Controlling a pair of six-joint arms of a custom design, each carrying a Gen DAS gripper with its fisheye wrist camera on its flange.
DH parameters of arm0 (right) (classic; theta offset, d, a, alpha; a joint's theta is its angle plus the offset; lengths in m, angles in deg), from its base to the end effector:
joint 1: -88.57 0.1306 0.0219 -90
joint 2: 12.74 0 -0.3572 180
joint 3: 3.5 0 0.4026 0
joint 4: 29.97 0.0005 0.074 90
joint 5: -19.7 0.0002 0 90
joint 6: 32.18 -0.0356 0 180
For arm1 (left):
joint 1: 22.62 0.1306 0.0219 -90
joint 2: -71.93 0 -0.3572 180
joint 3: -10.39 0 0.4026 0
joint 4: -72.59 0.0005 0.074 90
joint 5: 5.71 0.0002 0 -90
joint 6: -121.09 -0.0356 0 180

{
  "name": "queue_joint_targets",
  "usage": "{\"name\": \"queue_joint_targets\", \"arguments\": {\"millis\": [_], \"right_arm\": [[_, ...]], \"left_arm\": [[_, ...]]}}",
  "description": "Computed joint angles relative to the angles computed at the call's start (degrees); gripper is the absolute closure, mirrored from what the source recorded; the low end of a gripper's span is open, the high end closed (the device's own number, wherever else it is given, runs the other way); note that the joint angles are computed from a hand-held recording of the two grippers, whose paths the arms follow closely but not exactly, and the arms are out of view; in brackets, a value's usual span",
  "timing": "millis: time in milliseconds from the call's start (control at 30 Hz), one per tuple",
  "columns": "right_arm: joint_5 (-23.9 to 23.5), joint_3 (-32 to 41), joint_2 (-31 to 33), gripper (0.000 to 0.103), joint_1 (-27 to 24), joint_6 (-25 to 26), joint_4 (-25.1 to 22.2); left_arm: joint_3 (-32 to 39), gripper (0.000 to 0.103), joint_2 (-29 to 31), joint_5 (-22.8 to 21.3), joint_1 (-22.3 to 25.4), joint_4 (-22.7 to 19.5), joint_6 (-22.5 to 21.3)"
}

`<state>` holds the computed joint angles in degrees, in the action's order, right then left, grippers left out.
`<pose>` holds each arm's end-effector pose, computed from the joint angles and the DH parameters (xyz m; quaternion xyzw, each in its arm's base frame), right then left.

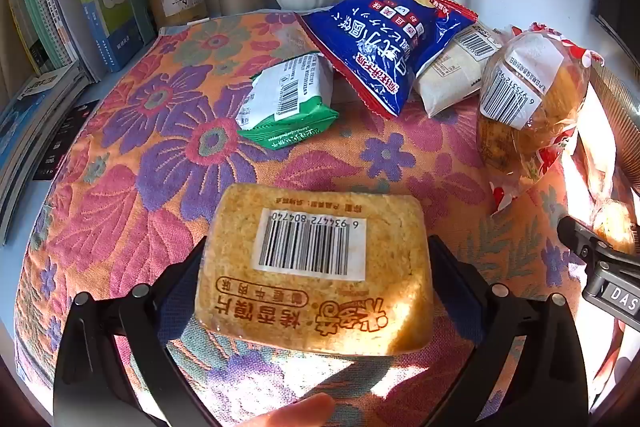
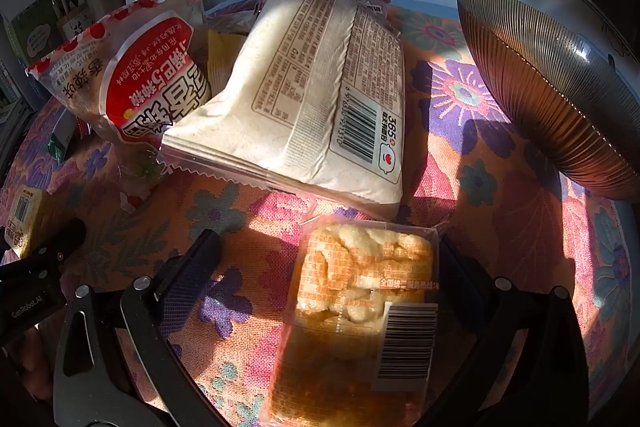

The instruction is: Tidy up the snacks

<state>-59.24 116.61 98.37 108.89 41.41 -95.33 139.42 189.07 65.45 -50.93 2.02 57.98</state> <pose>0.5731 0.2044 0.4360 -0.0046 0.9532 0.0032 0.3024 0.5639 -0.2913 0.4393 -0.0324 0.9504 0.0163 0.3090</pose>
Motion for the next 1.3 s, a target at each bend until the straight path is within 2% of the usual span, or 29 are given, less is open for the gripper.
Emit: {"name": "queue_joint_targets", "arguments": {"millis": [500,600,667,767,833,967,1033,1167,1300], "right_arm": [[-0.05,0.00,0.00,0.003,-0.01,-0.03,0.00],[-0.11,0.15,0.06,0.003,-0.02,-0.04,-0.23],[-0.89,1.52,0.52,0.003,-0.20,-0.14,-2.72],[-2.13,4.48,1.43,0.003,0.00,-1.72,-9.36],[-1.64,3.55,0.59,0.003,0.36,-2.98,-9.83],[-0.80,-1.71,-3.57,0.003,1.63,-5.70,-8.80],[-0.89,-6.18,-7.72,0.003,2.78,-5.92,-5.83],[2.01,-12.08,-15.15,0.003,4.98,-4.56,0.28],[3.31,-11.83,-18.83,0.003,5.25,-3.58,3.86]], "left_arm": [[0.10,0.005,0.06,-0.02,0.00,-0.12,0.01],[2.22,0.005,1.14,1.24,0.33,-2.53,0.00],[4.35,0.005,2.20,2.94,0.85,-4.77,-0.60],[8.34,0.005,4.06,5.45,1.24,-10.05,-1.46],[5.64,0.005,1.97,5.90,0.66,-10.10,-0.53],[-2.94,0.005,-4.17,3.12,-2.13,-5.84,2.20],[-4.92,0.005,-6.51,1.33,-3.35,-4.61,3.24],[-7.29,0.005,-11.77,-7.69,-6.24,0.33,2.43],[-9.22,0.005,-16.13,-14.52,-8.44,4.80,1.47]]}}
